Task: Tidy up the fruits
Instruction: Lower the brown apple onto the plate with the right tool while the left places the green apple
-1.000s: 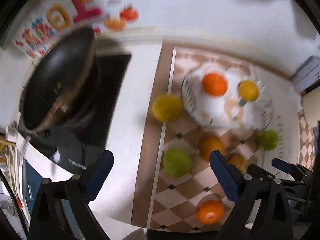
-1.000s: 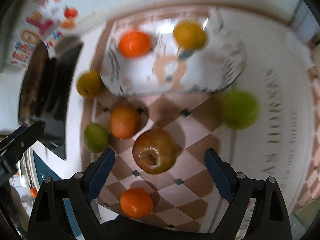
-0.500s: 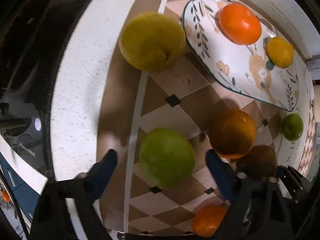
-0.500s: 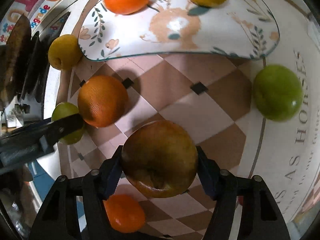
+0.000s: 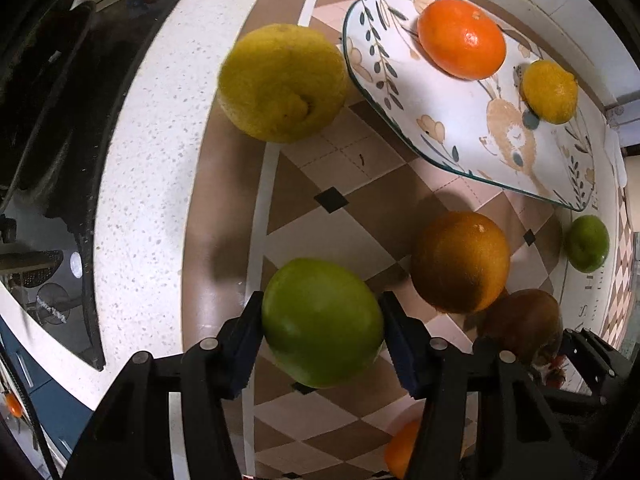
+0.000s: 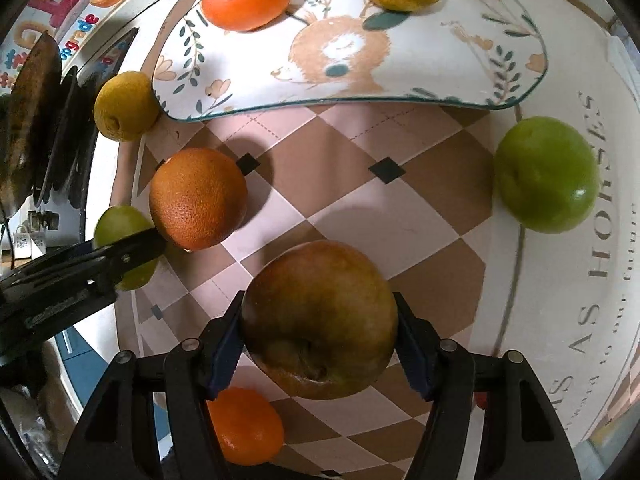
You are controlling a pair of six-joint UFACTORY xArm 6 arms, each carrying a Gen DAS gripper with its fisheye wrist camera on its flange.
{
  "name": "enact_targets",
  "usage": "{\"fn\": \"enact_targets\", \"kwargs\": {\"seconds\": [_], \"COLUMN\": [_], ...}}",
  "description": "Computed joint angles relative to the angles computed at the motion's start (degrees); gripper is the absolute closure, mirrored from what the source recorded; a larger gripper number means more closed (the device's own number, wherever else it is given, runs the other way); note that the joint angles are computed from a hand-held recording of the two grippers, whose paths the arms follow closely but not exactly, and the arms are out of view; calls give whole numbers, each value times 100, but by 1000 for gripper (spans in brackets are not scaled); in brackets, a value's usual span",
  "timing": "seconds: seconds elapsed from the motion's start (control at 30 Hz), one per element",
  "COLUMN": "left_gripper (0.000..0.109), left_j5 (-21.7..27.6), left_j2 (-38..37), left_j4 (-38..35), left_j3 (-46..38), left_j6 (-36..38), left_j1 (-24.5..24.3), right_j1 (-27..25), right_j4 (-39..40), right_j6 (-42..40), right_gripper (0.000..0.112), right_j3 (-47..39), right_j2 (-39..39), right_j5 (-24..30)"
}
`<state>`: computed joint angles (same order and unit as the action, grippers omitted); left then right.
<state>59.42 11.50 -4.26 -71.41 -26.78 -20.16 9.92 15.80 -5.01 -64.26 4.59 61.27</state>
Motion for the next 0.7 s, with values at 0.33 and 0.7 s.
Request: {"fn": "enact_targets", "kwargs": {"seconds": [0.33,0.7], "left_gripper": [55,54], "left_j5": [153,1277], "left_j2": [-231,2170], "left_j4": [-292,49], "left_j3": [-1034,-3975], "left_j6": [190,596], "left_j1": [-33,93], "right_j1": [-557,-628], "right_j4": [662,-272], "right_j6": [-138,437], "right_gripper": [43,43], "right_j3": [-1062,-3143], "right_j2": [-25,1933], "right_j5": [284,319]}}
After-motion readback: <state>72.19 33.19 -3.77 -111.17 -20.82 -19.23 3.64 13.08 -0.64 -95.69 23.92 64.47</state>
